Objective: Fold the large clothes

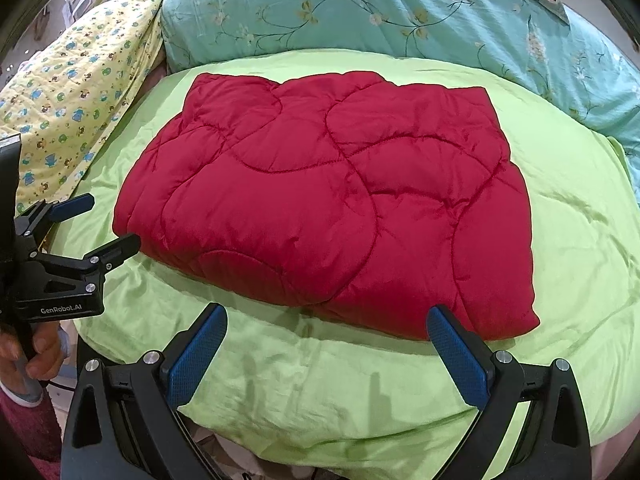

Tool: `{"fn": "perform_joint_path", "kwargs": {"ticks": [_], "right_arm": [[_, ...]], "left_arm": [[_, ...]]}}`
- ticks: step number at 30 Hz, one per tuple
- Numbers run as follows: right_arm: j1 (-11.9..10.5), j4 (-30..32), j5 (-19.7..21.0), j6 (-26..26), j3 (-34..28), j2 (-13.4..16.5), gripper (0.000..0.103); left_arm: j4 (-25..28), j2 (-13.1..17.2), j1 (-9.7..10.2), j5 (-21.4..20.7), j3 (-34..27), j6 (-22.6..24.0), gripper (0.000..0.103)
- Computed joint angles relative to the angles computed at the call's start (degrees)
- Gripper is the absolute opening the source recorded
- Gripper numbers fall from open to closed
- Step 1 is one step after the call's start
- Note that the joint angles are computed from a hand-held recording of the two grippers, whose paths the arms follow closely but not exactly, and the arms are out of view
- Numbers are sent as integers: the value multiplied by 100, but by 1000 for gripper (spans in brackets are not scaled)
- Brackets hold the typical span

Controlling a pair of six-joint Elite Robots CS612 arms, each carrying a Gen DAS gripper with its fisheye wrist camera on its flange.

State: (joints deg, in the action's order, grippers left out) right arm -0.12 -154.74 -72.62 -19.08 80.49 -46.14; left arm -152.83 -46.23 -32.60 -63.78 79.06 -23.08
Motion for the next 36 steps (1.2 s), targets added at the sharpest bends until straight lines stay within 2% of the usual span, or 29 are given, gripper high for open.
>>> {"fn": "perform_joint_path", "kwargs": {"ticks": [36], "right_arm": [[53, 174, -22, -5, -205, 97, 101]], "left_arm": [[3, 101, 55, -108, -205, 89, 103]]}}
